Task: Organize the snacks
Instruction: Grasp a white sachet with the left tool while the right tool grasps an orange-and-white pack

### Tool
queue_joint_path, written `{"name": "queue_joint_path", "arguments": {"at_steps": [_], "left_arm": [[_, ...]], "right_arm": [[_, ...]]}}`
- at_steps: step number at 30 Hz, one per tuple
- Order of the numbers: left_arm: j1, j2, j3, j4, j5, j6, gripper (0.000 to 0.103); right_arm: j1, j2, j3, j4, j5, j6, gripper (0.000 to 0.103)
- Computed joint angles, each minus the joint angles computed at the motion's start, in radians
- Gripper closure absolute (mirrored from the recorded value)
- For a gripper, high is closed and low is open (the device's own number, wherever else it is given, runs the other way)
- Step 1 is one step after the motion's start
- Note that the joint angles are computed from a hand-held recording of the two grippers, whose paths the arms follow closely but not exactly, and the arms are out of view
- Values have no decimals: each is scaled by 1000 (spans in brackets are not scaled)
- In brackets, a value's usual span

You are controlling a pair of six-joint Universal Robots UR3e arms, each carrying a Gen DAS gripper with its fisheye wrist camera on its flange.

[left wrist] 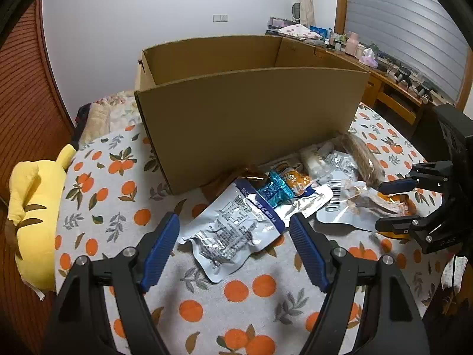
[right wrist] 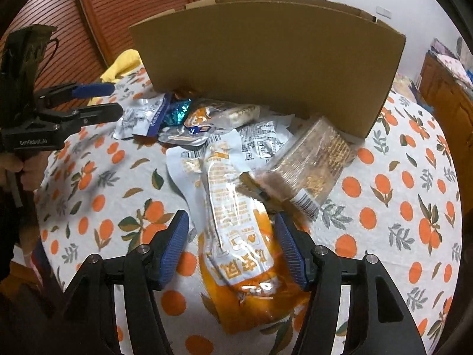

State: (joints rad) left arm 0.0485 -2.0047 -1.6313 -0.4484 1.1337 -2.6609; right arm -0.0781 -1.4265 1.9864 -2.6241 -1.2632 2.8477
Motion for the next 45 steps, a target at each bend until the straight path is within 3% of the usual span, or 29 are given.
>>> {"name": "queue_joint_path", "arguments": {"at_steps": [7,12,22,31,37,45], "left_arm": [[-8,-72,73,-46,22,36,25],[-15,-102,96,-65,41,55,25],[-35,-156,197,-97,55,66,24],[-22,-218,356,-303,-9,113,24],[-1,-140,271,-362,-24,171,24],[2,-21,101,-319,10,221,24]], "right_arm": [[19,41,-33,1,-30,-17,32],[65,59,-5,-86,-100,-28,31],[42,33,77,-186,-71,-32,30],[46,43,90,-226,-67,-22,30],[46,42,92,-228,-67,-22,30],[44,42,93,-228,-64,-24,30]]}}
